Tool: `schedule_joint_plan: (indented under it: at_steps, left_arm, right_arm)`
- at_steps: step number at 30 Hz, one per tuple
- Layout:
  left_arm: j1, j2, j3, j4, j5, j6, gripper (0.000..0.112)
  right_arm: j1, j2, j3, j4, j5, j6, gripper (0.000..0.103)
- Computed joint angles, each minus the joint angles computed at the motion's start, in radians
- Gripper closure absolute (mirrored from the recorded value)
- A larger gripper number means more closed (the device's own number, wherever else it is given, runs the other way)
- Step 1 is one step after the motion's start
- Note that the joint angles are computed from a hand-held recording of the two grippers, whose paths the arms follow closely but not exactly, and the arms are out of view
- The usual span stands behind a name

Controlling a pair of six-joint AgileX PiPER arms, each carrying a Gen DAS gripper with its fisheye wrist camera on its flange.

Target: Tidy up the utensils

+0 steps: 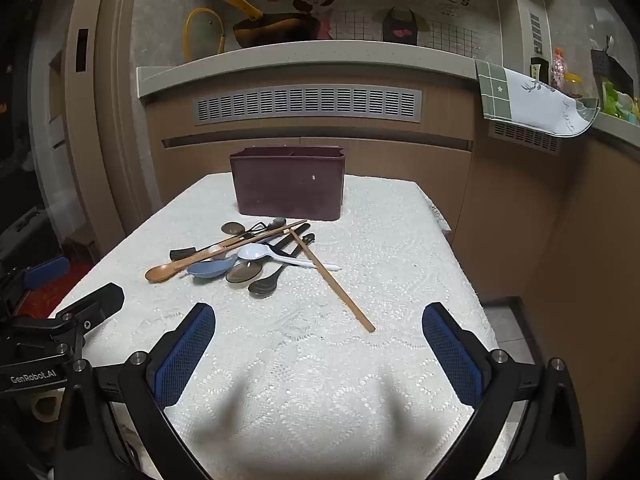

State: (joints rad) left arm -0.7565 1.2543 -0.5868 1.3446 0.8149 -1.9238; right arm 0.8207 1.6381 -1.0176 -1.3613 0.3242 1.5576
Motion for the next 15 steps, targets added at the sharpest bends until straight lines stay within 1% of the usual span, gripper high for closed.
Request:
schedule_joint_plan:
  at_steps: [5, 15]
  left_arm:
    - [0.004, -0.01, 0.009, 0.01, -0.008, -0.006, 0.009]
    - [-0.004, 0.004, 0.003, -0.006, 0.011, 0.001, 0.009]
  right_arm:
    - [0.002, 0.001, 0.001, -0.006, 0.003, 0.007, 0.0]
    - [-0.002, 0.001, 0.002, 0.001, -0.001, 0.003, 0.0]
